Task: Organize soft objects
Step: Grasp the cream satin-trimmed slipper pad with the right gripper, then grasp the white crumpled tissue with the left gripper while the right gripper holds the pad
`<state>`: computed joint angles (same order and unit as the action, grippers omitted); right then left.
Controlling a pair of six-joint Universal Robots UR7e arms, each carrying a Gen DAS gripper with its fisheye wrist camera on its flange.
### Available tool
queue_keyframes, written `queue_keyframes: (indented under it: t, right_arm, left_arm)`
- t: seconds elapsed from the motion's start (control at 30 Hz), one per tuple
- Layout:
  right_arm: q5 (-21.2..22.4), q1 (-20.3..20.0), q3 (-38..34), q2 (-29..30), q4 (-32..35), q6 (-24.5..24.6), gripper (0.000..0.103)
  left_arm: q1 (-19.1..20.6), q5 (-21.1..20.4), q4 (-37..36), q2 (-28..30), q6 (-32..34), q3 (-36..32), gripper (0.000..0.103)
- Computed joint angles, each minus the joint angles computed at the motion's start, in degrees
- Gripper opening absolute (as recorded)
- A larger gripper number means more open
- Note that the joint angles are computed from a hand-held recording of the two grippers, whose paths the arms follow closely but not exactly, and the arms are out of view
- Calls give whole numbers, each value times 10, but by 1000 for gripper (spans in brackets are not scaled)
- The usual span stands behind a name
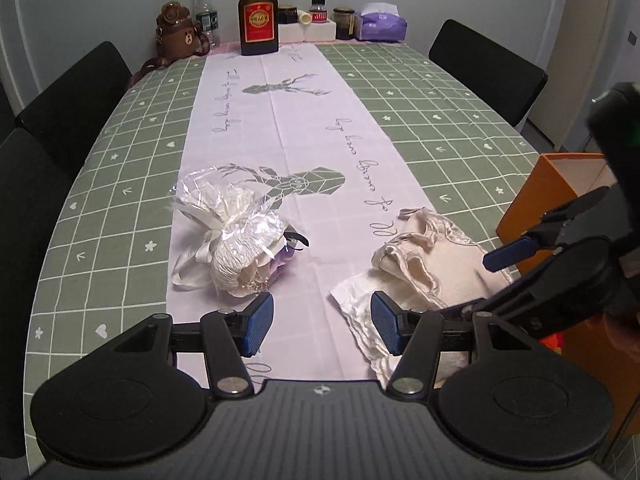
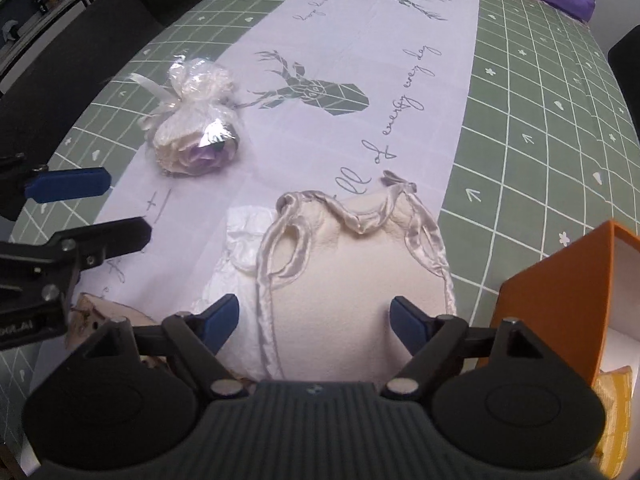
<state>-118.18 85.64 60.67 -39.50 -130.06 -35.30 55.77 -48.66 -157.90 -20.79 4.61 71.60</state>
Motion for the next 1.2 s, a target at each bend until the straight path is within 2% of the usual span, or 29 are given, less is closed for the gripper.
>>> queue_keyframes:
  t: [0.07,0.13,0.2,0.3,0.37,0.47,0.57,0.7,0.77,0.83,0.97,1.07,1.2]
  right_arm:
    - [-14,-3,-31,20,14,15,85]
    - [-7,-10,-62,32,52,44,83]
    - [11,-17,-88,40,94,71,73]
    - [12,-20,-90,40,94,66,57]
    - [15,-22,-96,39,102,72,40]
    - [18,-25,-107,40,117,91,25]
    - [10,-20,-106,37,114,81,15]
    - [33,-21,-114,29,124,93,15]
    - [26,-21,-119,33,130,101,15]
    - [19,-21,-116,36,125,93,15]
    - [18,-23,-120,43,134,98,15]
    - [21,-24,-119,42,134,98,15]
    - [22,-24,-120,42,134,96,15]
  left_arm:
    - [2,2,12,6,3,-10,67]
    - [3,0,24,12,9,-20,67]
    - [6,-10,35,18,18,-31,67]
    - [10,-32,51,27,39,-48,67]
    - [11,-45,57,35,63,-60,67]
    - [10,-48,87,51,94,-87,70]
    - [16,-58,145,73,107,-131,70]
    - [31,-92,227,95,96,-191,76]
    - [34,-87,274,112,80,-231,74]
    - [35,-80,290,122,74,-254,76]
    - [29,-44,346,145,113,-301,76]
    - [31,-53,382,158,114,-334,76]
    - [40,-78,444,180,82,-392,74]
